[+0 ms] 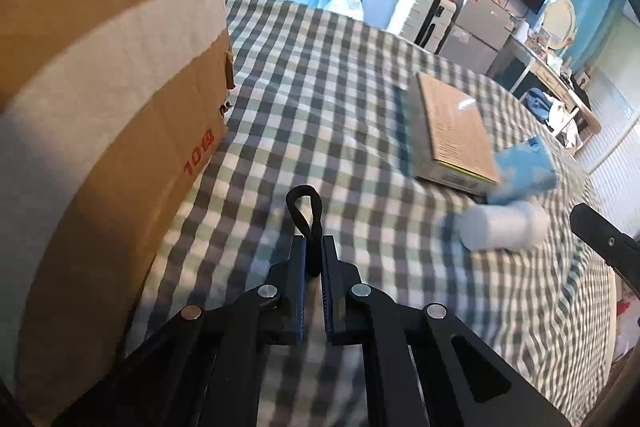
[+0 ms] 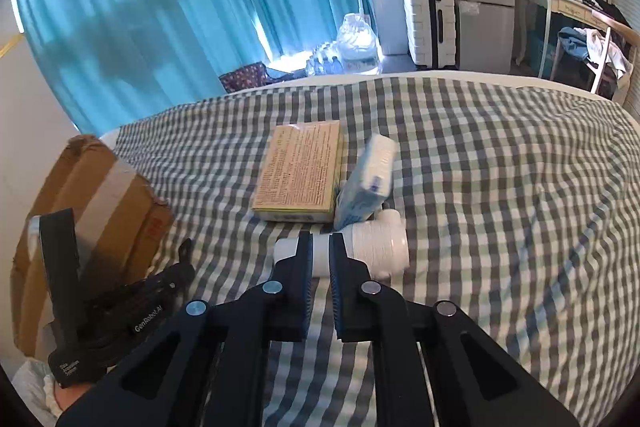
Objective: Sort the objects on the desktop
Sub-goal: 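Grasp the black hair tie with the left gripper while the right grasps the blue-white packet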
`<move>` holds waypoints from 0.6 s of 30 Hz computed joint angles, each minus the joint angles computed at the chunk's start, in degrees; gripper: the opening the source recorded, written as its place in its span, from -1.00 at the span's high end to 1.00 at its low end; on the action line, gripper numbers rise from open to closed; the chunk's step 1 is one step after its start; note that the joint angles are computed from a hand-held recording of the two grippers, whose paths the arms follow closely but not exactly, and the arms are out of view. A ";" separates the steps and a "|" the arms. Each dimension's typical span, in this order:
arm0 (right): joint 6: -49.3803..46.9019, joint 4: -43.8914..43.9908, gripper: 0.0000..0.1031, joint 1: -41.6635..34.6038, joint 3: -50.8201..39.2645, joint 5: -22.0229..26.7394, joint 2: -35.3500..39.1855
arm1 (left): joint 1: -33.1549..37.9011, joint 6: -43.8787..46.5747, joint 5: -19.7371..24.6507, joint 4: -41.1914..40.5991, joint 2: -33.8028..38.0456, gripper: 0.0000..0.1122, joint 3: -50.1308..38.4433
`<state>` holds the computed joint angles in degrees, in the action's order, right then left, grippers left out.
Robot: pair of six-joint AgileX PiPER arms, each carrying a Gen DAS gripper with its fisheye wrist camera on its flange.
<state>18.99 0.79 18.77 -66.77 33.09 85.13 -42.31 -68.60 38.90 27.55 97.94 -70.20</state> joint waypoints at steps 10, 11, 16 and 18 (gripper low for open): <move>-1.77 6.25 0.84 -1.43 8.36 3.55 -13.67 | -5.54 2.41 5.35 -2.56 -3.78 0.88 -3.83; -0.07 5.06 0.84 -0.90 9.08 4.38 -15.52 | -6.36 2.54 6.31 -2.60 -4.37 0.88 -4.26; 8.48 -0.72 0.84 2.58 11.43 7.62 -22.58 | -11.03 2.27 10.54 -0.20 -6.24 0.88 -7.13; 8.06 1.02 0.74 1.41 11.78 7.34 -23.69 | -11.57 2.81 11.28 0.22 -6.82 0.88 -7.72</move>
